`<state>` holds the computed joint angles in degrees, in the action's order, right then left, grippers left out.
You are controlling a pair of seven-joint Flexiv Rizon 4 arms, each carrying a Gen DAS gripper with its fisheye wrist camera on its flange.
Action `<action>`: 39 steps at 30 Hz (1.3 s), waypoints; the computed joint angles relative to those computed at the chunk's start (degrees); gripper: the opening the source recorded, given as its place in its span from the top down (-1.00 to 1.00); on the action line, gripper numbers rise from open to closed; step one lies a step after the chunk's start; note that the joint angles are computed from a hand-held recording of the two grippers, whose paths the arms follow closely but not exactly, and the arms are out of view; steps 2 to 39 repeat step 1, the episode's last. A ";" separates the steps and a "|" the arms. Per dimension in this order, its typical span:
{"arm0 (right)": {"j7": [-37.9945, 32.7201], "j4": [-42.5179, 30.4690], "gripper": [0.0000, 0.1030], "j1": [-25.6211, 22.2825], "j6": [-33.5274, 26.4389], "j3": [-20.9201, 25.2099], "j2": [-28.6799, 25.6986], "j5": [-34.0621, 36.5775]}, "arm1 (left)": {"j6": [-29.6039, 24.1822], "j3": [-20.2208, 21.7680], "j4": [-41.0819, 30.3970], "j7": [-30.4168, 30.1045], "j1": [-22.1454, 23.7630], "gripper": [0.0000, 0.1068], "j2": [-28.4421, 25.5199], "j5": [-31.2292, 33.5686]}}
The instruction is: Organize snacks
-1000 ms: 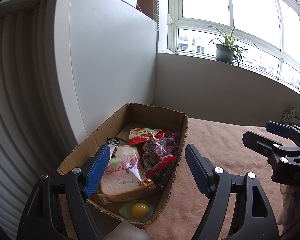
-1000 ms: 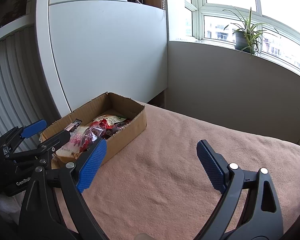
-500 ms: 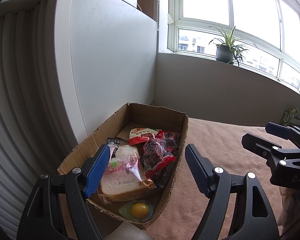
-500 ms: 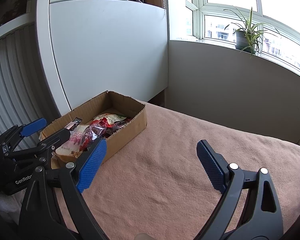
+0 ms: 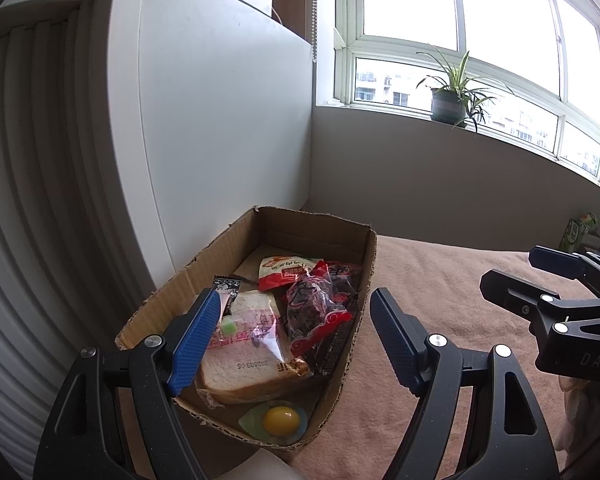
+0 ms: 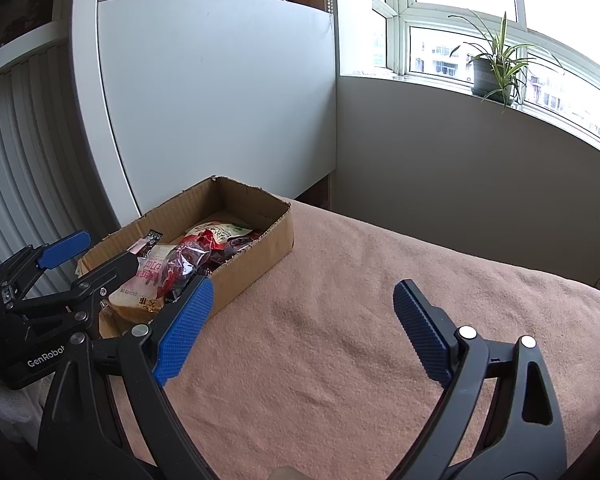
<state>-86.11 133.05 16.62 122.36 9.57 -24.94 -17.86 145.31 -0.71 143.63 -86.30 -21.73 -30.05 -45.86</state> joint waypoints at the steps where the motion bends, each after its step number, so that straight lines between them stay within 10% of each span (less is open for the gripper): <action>1: 0.04 -0.05 -0.81 0.00 0.01 -0.02 0.00 0.09 | -0.04 0.00 0.01 -0.06 0.06 -0.45 0.00 0.09; 39: 0.04 -0.05 -0.81 0.00 0.01 -0.02 0.00 0.09 | -0.04 0.00 0.01 -0.06 0.06 -0.45 0.00 0.09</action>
